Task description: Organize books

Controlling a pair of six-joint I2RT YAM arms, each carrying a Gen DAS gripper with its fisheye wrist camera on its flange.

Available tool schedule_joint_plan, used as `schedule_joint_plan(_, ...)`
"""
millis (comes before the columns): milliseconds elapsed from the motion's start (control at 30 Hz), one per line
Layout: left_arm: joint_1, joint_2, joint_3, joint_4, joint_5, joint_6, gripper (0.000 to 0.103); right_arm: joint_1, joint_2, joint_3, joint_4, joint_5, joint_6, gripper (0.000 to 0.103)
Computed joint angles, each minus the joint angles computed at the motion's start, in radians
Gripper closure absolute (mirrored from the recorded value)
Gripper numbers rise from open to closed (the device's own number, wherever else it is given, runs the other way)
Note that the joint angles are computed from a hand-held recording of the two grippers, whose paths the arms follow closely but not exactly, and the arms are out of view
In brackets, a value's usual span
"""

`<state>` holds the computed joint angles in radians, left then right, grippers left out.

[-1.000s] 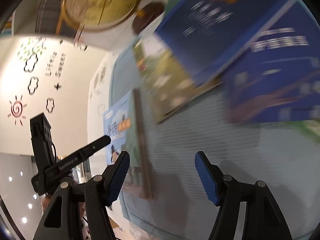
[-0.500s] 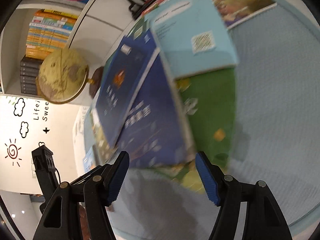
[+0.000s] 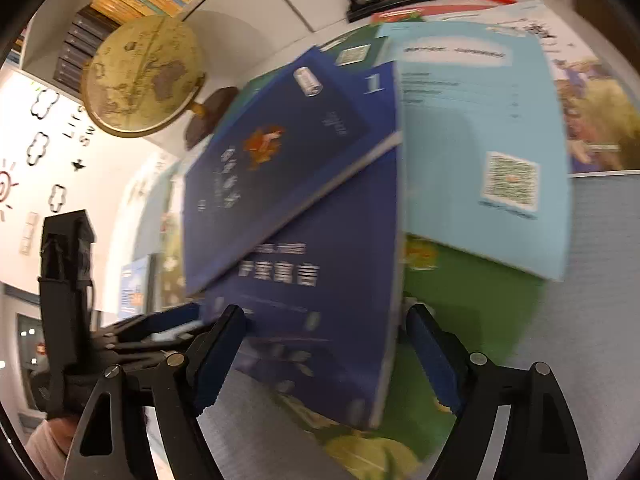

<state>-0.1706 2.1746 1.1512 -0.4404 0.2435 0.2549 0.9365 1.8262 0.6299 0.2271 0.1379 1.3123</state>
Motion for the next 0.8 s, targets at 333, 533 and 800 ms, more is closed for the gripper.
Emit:
schedule_joint_plan(333, -0.117, -0.059, -0.101, 0.020, 0.068, -0.093, 0.021, 0.005, -0.036, -0.157, 0.248, -0.114, 0.107, 0.020)
schedule_joint_plan(533, -0.225, -0.087, -0.179, 0.068, 0.096, -0.125, 0.022, 0.062, -0.185, -0.309, 0.240, -0.062, 0.195, 0.031)
schedule_joint_plan(800, -0.354, -0.130, -0.271, 0.183, 0.021, -0.184, 0.022, 0.195, -0.516, -0.460, -0.018, 0.060, 0.333, 0.033)
